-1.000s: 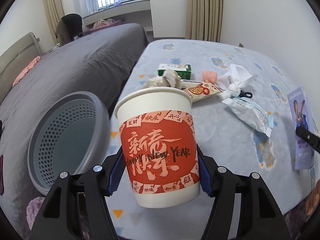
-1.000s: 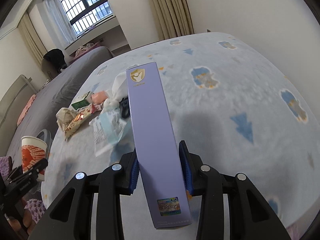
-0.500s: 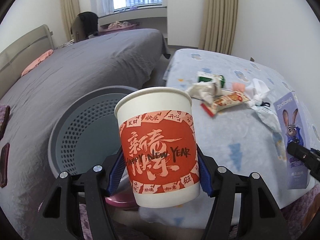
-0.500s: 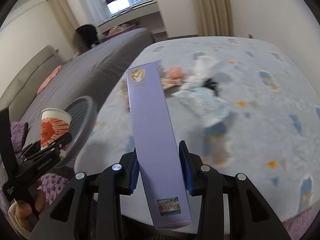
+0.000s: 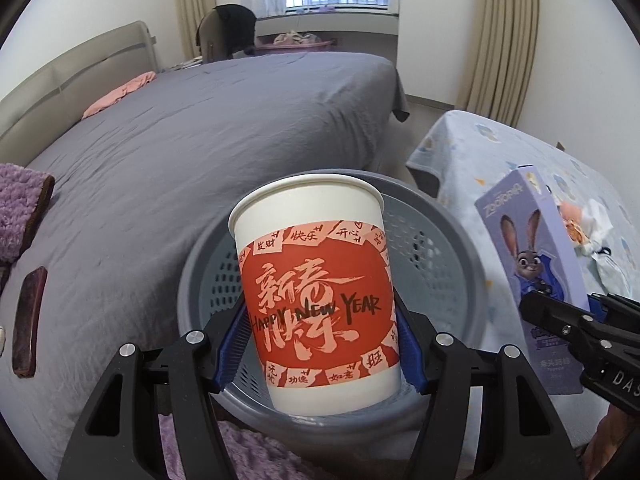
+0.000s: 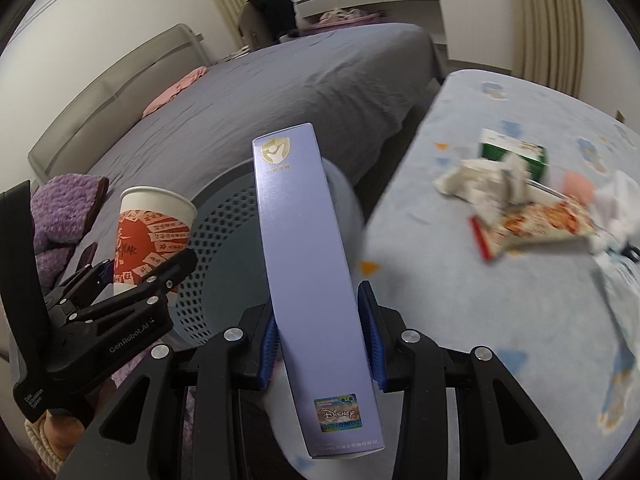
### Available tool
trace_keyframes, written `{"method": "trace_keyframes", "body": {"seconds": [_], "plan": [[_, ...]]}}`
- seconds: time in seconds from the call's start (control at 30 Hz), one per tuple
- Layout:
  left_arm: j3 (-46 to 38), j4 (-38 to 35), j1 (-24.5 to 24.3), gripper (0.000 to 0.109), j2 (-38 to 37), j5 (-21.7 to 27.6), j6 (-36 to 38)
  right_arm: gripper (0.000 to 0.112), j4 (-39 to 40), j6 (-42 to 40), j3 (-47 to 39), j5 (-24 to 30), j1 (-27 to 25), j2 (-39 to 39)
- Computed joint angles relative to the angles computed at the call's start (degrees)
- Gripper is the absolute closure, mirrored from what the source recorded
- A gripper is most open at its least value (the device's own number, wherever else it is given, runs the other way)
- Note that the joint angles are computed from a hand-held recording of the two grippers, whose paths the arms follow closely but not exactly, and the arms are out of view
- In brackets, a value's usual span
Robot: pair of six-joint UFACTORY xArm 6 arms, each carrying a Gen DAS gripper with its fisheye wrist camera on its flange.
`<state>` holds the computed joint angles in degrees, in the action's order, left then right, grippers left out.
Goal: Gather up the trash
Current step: 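Carry cup and box over the wastebasket and open both tools to drop them, then move both open tools back from the wastebasket toward the mattress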
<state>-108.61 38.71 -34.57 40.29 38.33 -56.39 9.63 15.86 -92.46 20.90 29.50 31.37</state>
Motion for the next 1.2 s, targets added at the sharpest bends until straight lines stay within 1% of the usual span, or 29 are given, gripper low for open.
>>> {"method": "trace_keyframes", "body": {"seconds": [0.13, 0.23, 0.27, 0.3, 0.33, 0.37, 0.4, 0.5, 0.77, 1.2], "plan": [[-0.75, -0.66, 1.2, 0.046, 0.7, -0.38, 0.49, 0.077, 0.07, -1.17, -10.1, 3.84, 0.64, 6.21], [0.17, -0.1, 1.79, 0.045, 0.17, -0.74, -0.11, 0.077, -2.35, 0.23, -16.4, 6.46, 1.06, 10.02], [-0.19, -0.11, 1.92, 0.042, 0.44, -0.62, -0.06, 0.076, -3.21, 0.99, -16.93, 6.68, 1.47, 10.35], [-0.04, 0.2, 2.02, 0.036, 0.41, -0.57, -0.37, 0.076, -3.23, 0.76, -18.12, 7.23, 1.5, 11.07], [0.34, 0.93, 2.17, 0.033, 0.21, -0.42, -1.15, 0.075, -3.04, 0.39, -19.06, 7.56, 1.57, 11.61], [0.64, 1.23, 2.27, 0.032, 0.05, -0.47, -1.49, 0.07, -2.84, -0.03, -19.65, 7.8, 1.59, 11.96], [0.96, 1.32, 2.41, 0.032, -0.12, -0.49, -1.65, 0.067, -3.75, 0.8, -21.42, 8.24, 1.85, 13.06], [1.83, 1.17, 2.81, 0.032, -0.53, -0.44, -2.22, 0.065, -6.19, 2.49, -21.51, 8.17, 1.91, 13.16], [4.47, 1.4, 3.14, 0.03, -2.06, -1.2, -3.43, 0.065, -7.79, 4.11, -21.58, 9.28, 2.08, 13.31], [7.31, 1.96, 2.74, 0.025, -4.23, -1.21, -5.59, 0.065, -9.32, 6.1, -17.93, 8.23, 2.72, 11.13]]}}
